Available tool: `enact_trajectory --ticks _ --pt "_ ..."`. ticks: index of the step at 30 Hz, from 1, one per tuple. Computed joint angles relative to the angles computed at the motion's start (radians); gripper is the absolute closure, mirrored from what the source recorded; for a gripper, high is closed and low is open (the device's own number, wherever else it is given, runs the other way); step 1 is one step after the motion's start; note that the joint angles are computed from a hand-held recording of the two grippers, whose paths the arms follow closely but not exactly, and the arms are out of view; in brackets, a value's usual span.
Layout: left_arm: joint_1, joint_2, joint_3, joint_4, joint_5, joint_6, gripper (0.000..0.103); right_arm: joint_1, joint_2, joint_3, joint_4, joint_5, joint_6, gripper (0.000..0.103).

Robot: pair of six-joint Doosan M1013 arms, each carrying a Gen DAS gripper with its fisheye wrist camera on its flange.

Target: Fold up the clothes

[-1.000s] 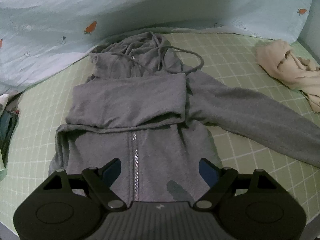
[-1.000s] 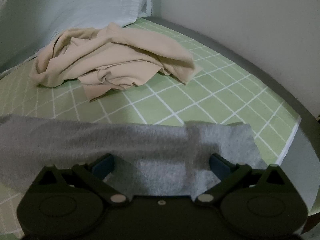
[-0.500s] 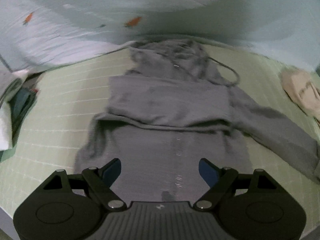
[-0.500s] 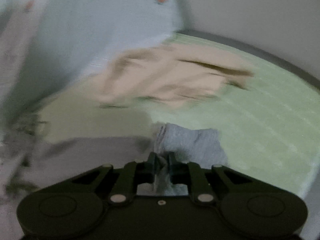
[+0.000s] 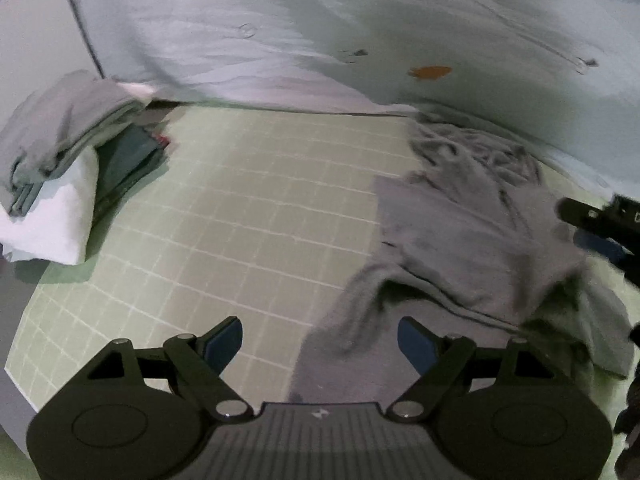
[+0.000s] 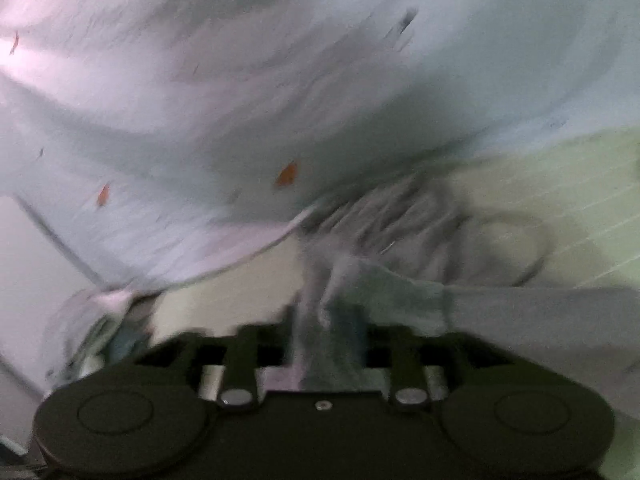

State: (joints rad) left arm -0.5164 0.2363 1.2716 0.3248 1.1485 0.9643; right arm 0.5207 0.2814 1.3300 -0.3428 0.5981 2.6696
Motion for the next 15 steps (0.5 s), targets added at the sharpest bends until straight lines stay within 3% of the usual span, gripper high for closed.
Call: enact_trajectory --ticks 2,4,8,11,15 --pt "0.011 0.008 -0.007 -0.012 -0.004 0.013 0.016 0.009 0.001 -0.007 -0.052 0.047 0.021 0.01" --pt "0.017 0.021 -0.017 -0.027 -0.008 0.032 0.015 0.021 -0.011 -0.004 -0.111 0.15 0.028 0.005" --pt "0.022 0.063 -0.054 -0.082 -0.038 0.109 0.015 0.024 -0.048 0.042 -0.217 0.337 0.101 0.002" --pt "0.02 0.117 -0.117 -0.139 -0.022 0.197 0.015 0.016 -0.072 0.09 -0.255 0.469 0.173 0.002" --pt "0.008 0.187 -0.191 -0.221 -0.015 0.35 0.015 -0.013 -0.072 0.115 -0.221 0.572 0.237 0.002"
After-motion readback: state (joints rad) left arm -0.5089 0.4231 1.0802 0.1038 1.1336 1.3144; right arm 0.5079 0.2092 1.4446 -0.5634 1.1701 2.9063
